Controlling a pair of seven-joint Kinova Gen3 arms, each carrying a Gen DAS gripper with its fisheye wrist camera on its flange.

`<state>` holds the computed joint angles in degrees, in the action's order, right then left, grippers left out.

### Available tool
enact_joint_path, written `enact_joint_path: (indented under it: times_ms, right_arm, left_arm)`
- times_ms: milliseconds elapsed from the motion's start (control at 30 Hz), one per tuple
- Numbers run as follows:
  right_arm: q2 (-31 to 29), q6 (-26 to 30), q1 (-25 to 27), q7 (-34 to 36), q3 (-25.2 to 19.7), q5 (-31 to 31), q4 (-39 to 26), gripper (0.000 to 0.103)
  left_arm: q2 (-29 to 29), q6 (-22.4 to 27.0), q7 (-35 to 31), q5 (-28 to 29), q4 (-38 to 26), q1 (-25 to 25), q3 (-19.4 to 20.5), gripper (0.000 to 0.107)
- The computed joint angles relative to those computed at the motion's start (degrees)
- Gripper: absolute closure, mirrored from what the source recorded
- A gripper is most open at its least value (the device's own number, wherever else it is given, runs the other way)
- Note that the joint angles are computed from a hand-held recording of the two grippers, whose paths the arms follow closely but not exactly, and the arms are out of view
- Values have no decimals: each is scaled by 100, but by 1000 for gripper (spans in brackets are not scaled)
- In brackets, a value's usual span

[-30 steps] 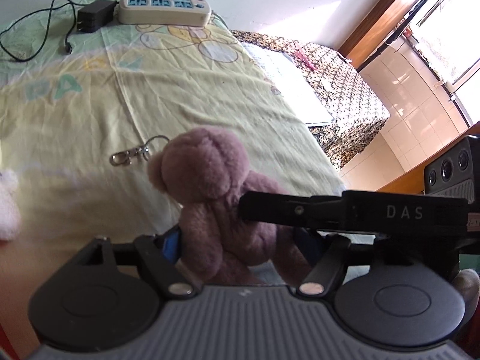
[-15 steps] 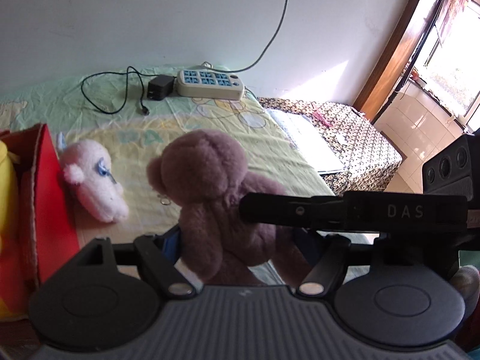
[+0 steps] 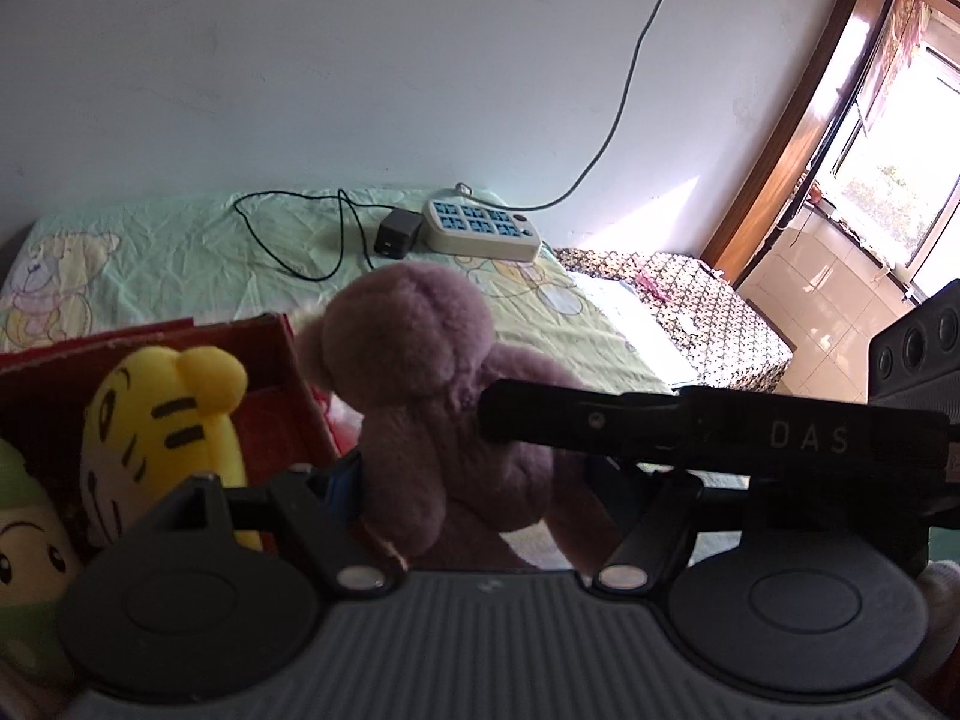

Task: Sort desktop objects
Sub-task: 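Carry the pink teddy bear over the red box with the right gripper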

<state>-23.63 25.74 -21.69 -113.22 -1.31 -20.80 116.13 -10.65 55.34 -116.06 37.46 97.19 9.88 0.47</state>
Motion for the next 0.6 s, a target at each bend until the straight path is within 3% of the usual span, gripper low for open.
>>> enact_joint_path:
  times_ms: [133,333,533,600]
  right_arm:
    - [192,-306,533,-652,-746,309,-113,54]
    - [274,-1116,961,-1588,-1546,756,-4,53]
    - [347,-941,2237,-2768,-2894,1531,-82,53]
    - [390,-755,2420,-3034,-3092,1751,-105,53]
  left_arm:
    - [115,329,-618,316,-175,-159,-347,33]
    - [-86,393,-1222,539,-146,-401,-521,33]
    - [208,800,-1501,697,-97,-590,-604,33]
    - [346,866,-1483,659,-96,-669,-492,33]
